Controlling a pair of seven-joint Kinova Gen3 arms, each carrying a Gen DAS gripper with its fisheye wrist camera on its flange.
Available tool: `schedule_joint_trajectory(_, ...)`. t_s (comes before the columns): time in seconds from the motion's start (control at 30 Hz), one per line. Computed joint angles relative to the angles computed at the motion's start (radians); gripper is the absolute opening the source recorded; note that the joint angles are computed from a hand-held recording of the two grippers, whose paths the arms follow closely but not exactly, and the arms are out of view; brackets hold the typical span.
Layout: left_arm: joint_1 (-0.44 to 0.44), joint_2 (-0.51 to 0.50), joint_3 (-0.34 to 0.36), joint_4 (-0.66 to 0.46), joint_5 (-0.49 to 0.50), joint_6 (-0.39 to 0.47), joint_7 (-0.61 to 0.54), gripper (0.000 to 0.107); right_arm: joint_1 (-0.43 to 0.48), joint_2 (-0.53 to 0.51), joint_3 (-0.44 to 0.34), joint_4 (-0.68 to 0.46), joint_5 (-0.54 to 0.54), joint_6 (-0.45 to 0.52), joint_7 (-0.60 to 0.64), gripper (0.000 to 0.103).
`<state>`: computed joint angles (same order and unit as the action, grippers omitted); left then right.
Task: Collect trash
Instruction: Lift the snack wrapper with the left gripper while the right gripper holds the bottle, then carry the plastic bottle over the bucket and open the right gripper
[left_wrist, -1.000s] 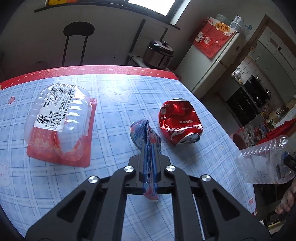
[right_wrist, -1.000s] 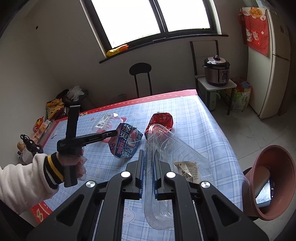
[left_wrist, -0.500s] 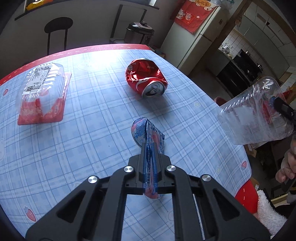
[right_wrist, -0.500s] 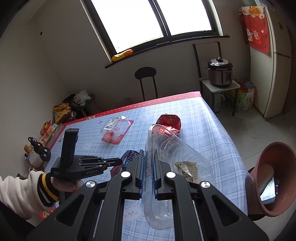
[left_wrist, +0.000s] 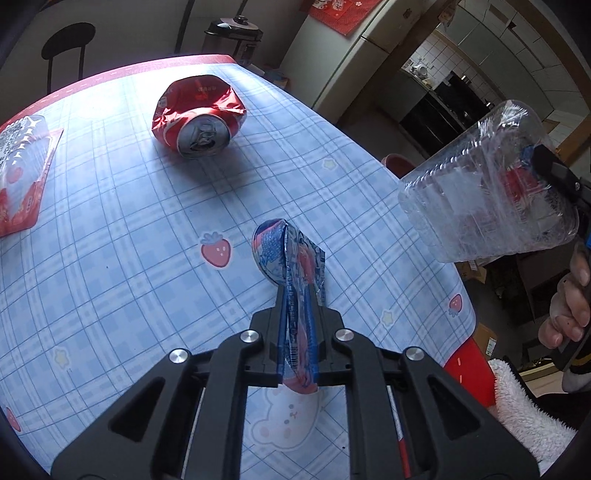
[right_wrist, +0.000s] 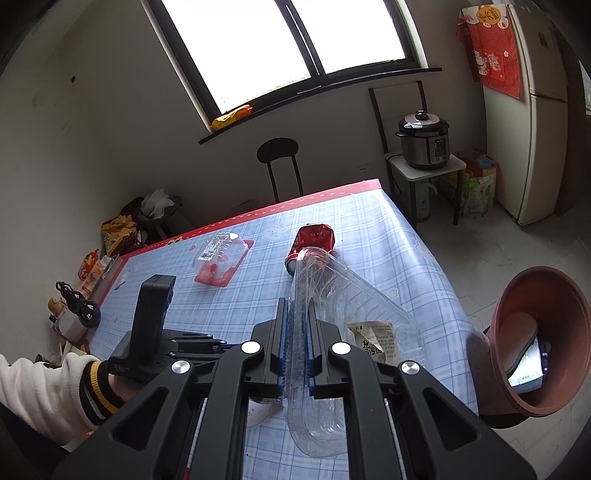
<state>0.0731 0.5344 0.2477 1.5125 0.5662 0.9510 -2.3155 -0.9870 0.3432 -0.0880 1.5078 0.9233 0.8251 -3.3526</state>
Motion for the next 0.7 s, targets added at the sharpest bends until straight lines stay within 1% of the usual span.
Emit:
schedule_joint_trajectory(0.03,0.024,-0.002,-0.017,0.007,-0.001,-0.010,-0.004,0.012,-0.002,-0.003,0.001,0.005,0.001,0.003,-0.006,0.009)
schedule_joint_trajectory(0.07,0.029,-0.009,-0.020,0.023,0.011,-0.031,-0.019,0.011,-0.003,-0.007,0.000,0.010,0.002,0.007,-0.010,0.009)
schedule_joint_trajectory(0.13,0.008,-0.008,0.011,0.027,0.019,-0.040,-0.005,0.009,-0.008,-0.018,-0.002,0.020,0.011,0.018,-0.024,0.009)
schedule_joint_trajectory(0.23,0.013,-0.042,0.012,0.044,0.031,-0.078,-0.003,0.008,-0.014,-0.036,-0.010,0.036,0.032,0.043,-0.049,0.009)
schedule_joint_trajectory(0.37,-0.029,-0.105,0.020,0.074,0.102,-0.099,-0.022,0.008,-0.013,-0.072,-0.032,0.059,0.068,0.088,-0.064,0.009)
schedule_joint_trajectory(0.5,-0.061,-0.194,0.014,0.123,0.198,-0.124,-0.051,0.009,-0.002,-0.132,-0.066,0.089,0.104,0.173,-0.064,0.009)
schedule_joint_trajectory(0.6,-0.066,-0.260,-0.005,0.162,0.271,-0.144,-0.061,0.009,0.023,-0.193,-0.097,0.132,0.116,0.241,-0.066,0.009)
schedule_joint_trajectory(0.7,-0.059,-0.316,-0.027,0.192,0.337,-0.162,-0.064,0.009,0.065,-0.258,-0.125,0.179,0.099,0.292,-0.059,0.009)
